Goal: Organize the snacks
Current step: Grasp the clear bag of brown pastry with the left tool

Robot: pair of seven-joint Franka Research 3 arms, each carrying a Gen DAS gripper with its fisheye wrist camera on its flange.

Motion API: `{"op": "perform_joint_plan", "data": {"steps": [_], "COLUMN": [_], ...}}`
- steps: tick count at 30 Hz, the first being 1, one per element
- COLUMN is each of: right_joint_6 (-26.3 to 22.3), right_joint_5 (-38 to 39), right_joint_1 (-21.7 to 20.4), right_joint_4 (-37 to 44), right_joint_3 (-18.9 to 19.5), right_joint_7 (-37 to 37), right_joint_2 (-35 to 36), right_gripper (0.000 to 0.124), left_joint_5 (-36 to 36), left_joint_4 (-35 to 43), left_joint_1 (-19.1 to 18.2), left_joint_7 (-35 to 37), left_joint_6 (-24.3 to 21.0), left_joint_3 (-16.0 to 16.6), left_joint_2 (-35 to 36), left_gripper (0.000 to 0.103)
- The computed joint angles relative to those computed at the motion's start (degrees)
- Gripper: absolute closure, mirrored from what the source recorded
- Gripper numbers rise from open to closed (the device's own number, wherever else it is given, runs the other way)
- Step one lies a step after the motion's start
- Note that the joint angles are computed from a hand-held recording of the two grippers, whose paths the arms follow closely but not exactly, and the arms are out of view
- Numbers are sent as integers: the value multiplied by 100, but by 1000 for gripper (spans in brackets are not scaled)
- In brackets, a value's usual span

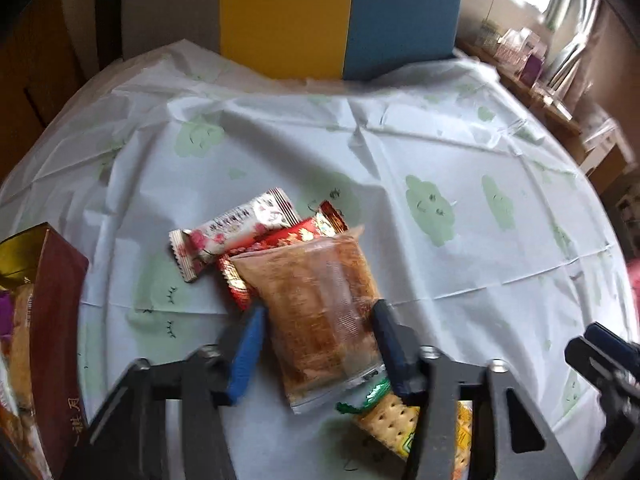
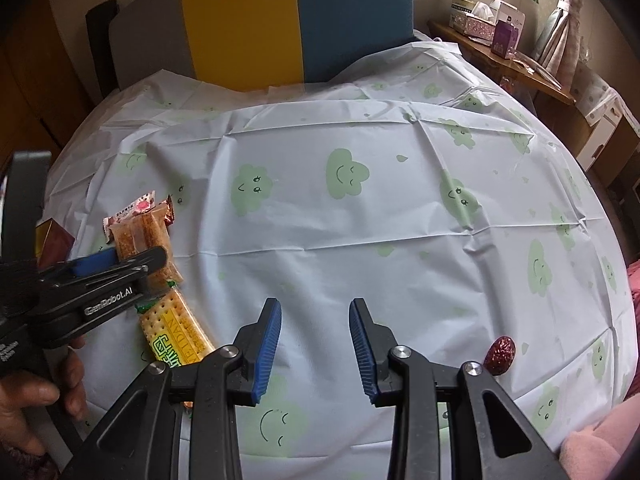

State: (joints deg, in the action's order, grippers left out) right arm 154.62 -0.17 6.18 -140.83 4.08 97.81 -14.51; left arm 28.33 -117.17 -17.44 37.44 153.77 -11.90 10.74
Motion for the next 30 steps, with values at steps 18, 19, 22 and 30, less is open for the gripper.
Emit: {"op": "perform_joint_plan", "data": {"steps": [18,19,22,30], "right_joint_6": [-87,-87,-38,38], "right_joint_5": [-826,-838,-830,-301], "right_joint_1": [-140,-136,-133,-24], "right_joint_4": [-48,-55,-84,-56], "right_joint_3": [187,181,154,-12], "right_joint_7": [520,538,579,298], "right_joint_2": [-18,-27,-68,-76], "right_gripper": [88,88,88,88], "left_joint_5": [-2362,-2168,-1619,-712], "left_joint_4": [-1971,-1846,-1312,-14], "left_joint_1": [206,253,297,51], "left_joint_7": [1467,1209,651,-100], "left_joint_6": [781,694,387,-708], "left_joint_3": [-89,-141,-213,-116], "left_joint_2": [-1659,-1590,-1195,-52], "left_gripper": [40,33,27,16]}}
